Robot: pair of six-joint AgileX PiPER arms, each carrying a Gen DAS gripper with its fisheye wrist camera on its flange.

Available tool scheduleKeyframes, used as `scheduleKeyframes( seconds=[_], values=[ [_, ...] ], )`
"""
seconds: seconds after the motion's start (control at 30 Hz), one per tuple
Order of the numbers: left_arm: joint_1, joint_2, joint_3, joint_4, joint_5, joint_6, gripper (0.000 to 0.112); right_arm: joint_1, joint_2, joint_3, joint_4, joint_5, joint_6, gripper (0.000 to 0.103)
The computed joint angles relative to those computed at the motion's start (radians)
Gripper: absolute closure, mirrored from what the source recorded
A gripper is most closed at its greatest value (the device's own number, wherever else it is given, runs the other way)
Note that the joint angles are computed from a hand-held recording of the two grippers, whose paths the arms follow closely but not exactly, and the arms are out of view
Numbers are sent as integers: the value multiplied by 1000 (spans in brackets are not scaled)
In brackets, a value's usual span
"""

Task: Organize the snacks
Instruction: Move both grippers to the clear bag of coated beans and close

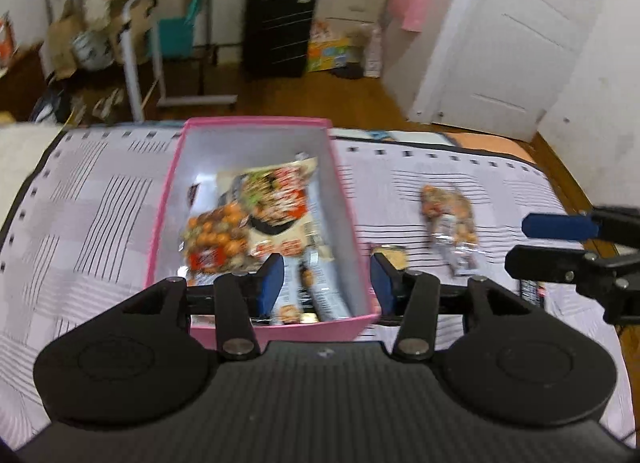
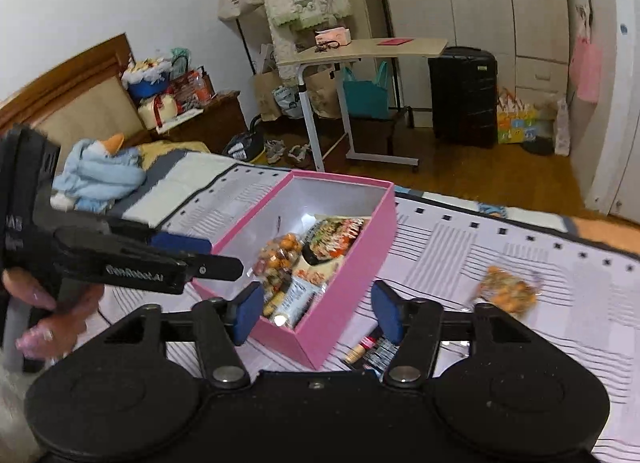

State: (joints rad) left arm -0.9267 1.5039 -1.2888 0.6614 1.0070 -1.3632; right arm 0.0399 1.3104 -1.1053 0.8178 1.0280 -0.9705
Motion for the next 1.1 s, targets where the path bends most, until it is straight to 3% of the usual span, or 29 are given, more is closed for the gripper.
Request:
scheduleKeyframes(
  seconds=[0.07, 0.13, 0.37, 0.47, 0.53, 0.7, 0.87, 0.93, 1.1],
  values=[
    [-22, 21, -64, -21, 26, 54, 51, -40, -25, -4, -21, 34, -14, 29],
    [-41, 42, -111, -39, 35, 97, 48, -82, -42, 7, -18, 50, -51, 24],
    [-67, 155, -221, 16, -3, 78, 28, -228, -22, 79, 74, -17, -236, 11],
    [-61, 227, -256, 80, -41, -18, 28, -247, 52, 85, 93, -66, -278, 10],
    [-25, 283, -299, 56, -92, 22, 26, -245, 120, 83, 114, -115, -298, 6],
    [85, 474, -503, -75, -149, 188, 26, -199, 268, 87, 176, -287, -310, 2],
    [189, 641, -637, -265, -235, 272, 29, -153, 475, 41, 278, -372, -384, 2],
    [214, 706, -672, -303, -272, 248, 30, -147, 546, 24, 326, -369, -404, 2],
    [241, 907, -887, -370, -220, 342, 39, -130, 701, -60, 427, -343, -404, 2]
  ],
)
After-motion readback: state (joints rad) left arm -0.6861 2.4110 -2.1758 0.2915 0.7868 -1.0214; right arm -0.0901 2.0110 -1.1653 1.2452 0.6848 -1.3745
